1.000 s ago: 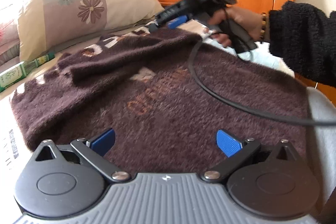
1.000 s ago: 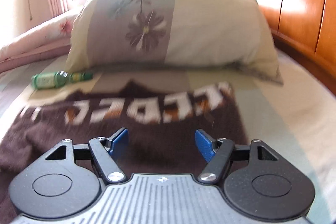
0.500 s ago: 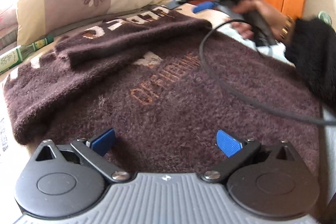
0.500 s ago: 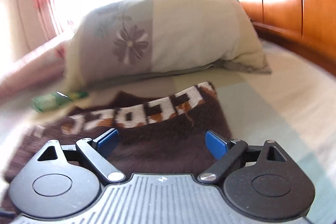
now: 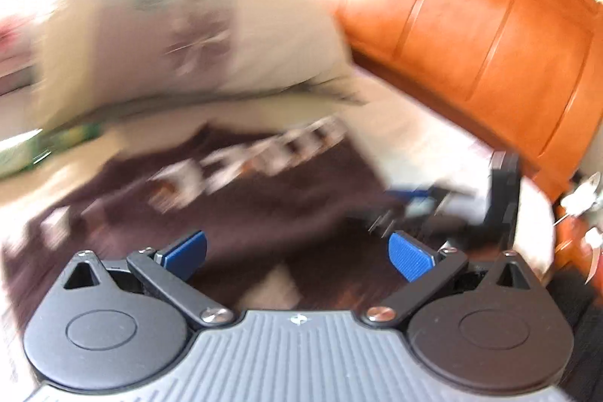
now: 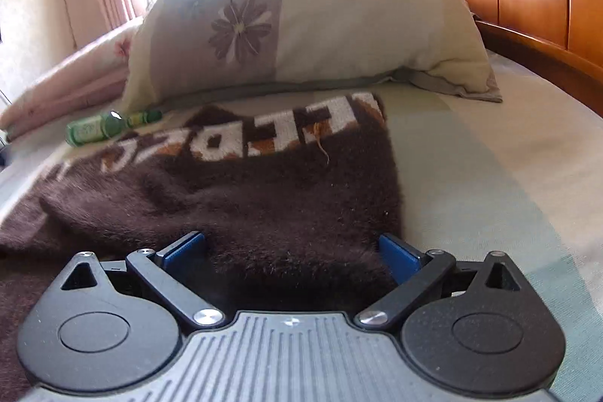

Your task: Fold clothes

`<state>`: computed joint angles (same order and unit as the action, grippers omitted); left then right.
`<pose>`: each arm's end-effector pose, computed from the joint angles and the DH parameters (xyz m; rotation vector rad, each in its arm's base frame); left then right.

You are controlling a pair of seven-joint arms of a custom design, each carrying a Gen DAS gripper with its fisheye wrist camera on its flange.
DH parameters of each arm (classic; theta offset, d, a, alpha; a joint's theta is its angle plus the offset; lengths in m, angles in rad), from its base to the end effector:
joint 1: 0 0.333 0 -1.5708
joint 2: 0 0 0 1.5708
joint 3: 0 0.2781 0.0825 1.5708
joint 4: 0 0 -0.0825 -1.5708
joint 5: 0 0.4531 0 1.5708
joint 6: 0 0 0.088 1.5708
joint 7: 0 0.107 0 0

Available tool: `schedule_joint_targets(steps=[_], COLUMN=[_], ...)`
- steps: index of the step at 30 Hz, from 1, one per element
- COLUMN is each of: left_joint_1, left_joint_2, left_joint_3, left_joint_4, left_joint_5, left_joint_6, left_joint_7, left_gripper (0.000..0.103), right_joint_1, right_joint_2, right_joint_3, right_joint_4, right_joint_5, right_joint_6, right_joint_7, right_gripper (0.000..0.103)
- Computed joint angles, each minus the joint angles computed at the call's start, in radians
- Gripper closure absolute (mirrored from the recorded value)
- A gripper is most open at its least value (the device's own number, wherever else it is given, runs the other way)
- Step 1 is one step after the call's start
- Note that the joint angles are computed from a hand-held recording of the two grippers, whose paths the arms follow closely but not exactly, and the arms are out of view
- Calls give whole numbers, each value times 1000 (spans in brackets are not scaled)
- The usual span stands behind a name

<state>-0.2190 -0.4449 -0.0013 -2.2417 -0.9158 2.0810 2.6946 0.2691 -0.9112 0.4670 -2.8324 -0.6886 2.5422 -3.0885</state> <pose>0.5121 -0.1557 0.5395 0.8045 -2.6900 1.3416 0.3345 0.2630 0.4197 -1.2108 1.9498 -0.8666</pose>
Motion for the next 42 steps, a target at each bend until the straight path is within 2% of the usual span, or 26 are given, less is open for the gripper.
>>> schedule_joint_targets(steps=[1,3,5,9,12,13,16,19,22,25,30,32,36,38,42], left_joint_1=[-14,-37,-53,-58,-52,-52,-58,-34,-24,-24,14,24,45,56,93], left_joint_2=[42,130,223,421,566,610,710,784,784,731,615,575,516,503,478], left_joint_3=[-17,-54,-90,-165,-220,-238,-279,-320,-348,-354,-330,-303,-248,-226,-185], left_joint_4=[48,141,234,415,540,576,645,691,672,622,547,518,464,445,400], left_joint_5=[0,1,-5,-15,20,43,116,86,83,112,31,19,9,4,-4], left_joint_6=[-14,-35,-58,-122,-158,-159,-83,-54,-4,24,-30,-52,-63,-58,-73], left_joint_7=[-30,-83,-126,-249,-334,-355,-414,-427,-387,-364,-301,-290,-292,-323,-372], left_gripper=[1,1,1,1,1,1,1,1,1,1,1,1,1,1,1], right_joint_1=[2,-14,-15,-19,-19,-22,-17,-10,-1,4,6,-6,-62,-90,-36], right_joint_2=[-21,-81,-75,-15,-16,-7,7,23,23,22,-2,-47,-92,-32,138], right_joint_3=[9,45,20,-8,3,7,12,14,6,5,32,69,107,100,20], right_joint_4=[-2,-31,-41,-24,-23,-16,-2,13,11,12,12,0,-12,20,99], right_joint_5=[0,-48,-50,0,8,7,10,9,3,0,-23,-74,-173,-169,-57], right_joint_6=[-13,40,98,89,74,70,40,6,1,-4,-26,-7,137,194,145], right_joint_7=[17,72,56,4,-13,-21,-39,-47,-46,-37,4,52,156,152,5], right_gripper=[4,4,4,3,2,1,1,1,1,1,2,2,2,2,2])
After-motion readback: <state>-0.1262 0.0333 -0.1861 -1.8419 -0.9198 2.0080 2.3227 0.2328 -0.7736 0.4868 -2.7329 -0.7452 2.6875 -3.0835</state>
